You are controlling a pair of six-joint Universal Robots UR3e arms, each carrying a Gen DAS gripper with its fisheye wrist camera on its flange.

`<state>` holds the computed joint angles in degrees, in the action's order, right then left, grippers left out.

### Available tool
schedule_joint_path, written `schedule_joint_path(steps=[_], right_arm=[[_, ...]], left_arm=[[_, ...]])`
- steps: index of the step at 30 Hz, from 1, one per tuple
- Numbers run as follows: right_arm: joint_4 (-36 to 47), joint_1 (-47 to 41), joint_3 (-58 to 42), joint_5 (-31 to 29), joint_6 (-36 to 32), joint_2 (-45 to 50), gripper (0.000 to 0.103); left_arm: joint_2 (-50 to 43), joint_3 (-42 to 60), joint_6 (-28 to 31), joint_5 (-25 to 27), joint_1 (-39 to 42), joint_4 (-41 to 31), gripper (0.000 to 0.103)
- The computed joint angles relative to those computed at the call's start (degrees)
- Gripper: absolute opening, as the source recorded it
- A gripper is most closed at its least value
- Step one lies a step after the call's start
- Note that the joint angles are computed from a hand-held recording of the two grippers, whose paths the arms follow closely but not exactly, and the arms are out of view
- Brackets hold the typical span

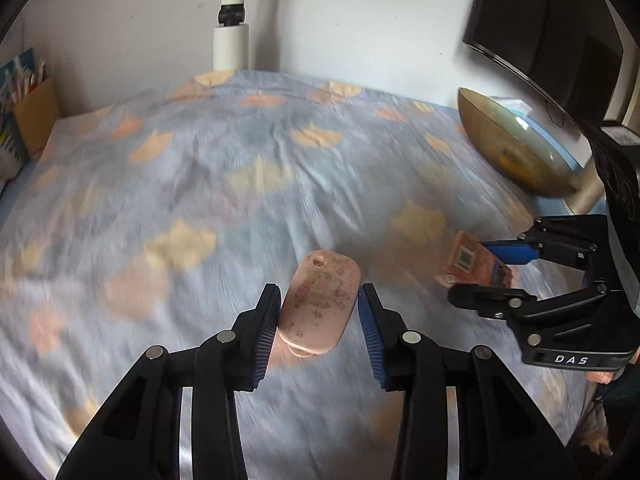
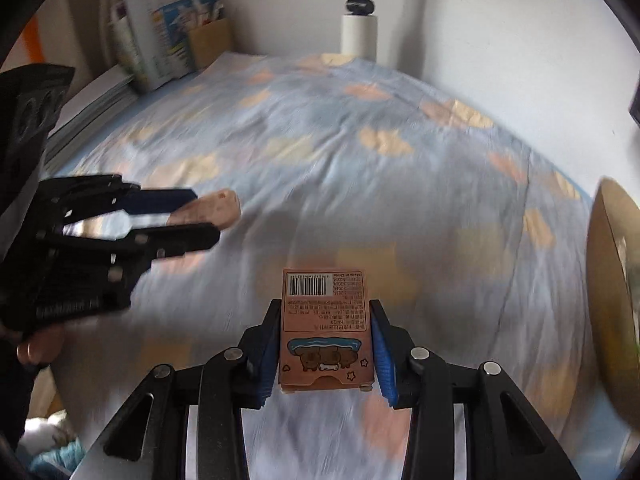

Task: Organize rigid objects
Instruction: 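Lift the pink case with the left gripper while the right lifts the pink box, then carry the pink case and pink box over the bowl and open both grippers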

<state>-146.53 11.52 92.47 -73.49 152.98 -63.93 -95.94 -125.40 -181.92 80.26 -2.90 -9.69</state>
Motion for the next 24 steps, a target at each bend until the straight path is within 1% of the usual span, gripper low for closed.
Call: schedule_joint_path(steps=[2,4,5,6,7,8,11,14,15,17,18,19,20,21,22,24], right_arm=[[-1.71,-1.67,7.08,0.67,-1.75,-4.24,0.040],[-1.91,-3.41,10.83,1.72,-2.49,-6.35,0.040],[-3.74,-4.50,14.12,2.66,-2.74,-8.25,0.040],[-4.34,-4.47,15.01,2.72,-2.39,-8.69,0.040],[-4.93,-4.46,15.86,2.53,-2.06,-9.14,0.040],[-5.03,-4.54,16.49,2.41,-1.76,-9.69,0.042],[-5.49,-5.32,18.61,3.14,-1.25,-11.24,0.045],[-6.21,-5.33,19.41,3.47,-0.33,-11.57,0.053],[-6.58,-5.07,19.57,3.10,-0.12,-11.63,0.053],[-8.53,-3.89,20.23,1.28,0.80,-11.57,0.053],[-9.53,-3.27,20.41,0.33,1.41,-11.40,0.053],[-10.15,-3.03,20.57,-0.03,2.11,-11.34,0.053],[-11.94,-2.77,21.11,-0.60,3.62,-11.10,0.048],[-13.95,-2.57,21.87,-1.08,4.98,-10.92,0.043],[-15.78,-2.52,22.77,-1.12,6.08,-10.89,0.041],[-18.45,-1.86,24.11,-2.37,7.15,-10.95,0.040]], left_arm=[[0.57,-1.84,-0.89,0.60,-0.71,1.08,0.037],[1.27,-3.55,-1.98,1.55,-1.59,1.72,0.038],[1.27,-3.52,-2.35,2.58,-2.24,1.76,0.038],[1.52,-3.40,-2.89,3.71,-3.07,1.43,0.039],[1.64,-3.31,-3.23,4.05,-3.37,0.93,0.045],[1.78,-3.48,-3.59,4.21,-3.34,0.89,0.047],[2.83,-4.80,-4.09,4.18,-3.06,1.33,0.048],[3.38,-5.42,-4.01,3.71,-3.05,1.32,0.057],[3.20,-5.31,-3.85,3.89,-3.23,1.39,0.061],[2.33,-4.23,-4.07,6.04,-4.67,1.04,0.061],[1.74,-3.62,-4.43,7.23,-5.35,0.98,0.060],[1.18,-3.01,-4.80,8.46,-6.00,0.91,0.057],[0.71,-2.55,-5.02,9.59,-6.53,0.95,0.054],[0.50,-2.40,-5.25,10.40,-6.90,1.18,0.045],[0.54,-2.61,-5.15,10.15,-6.79,1.57,0.036],[1.23,-2.99,-4.69,8.37,-6.10,1.38,0.034]])
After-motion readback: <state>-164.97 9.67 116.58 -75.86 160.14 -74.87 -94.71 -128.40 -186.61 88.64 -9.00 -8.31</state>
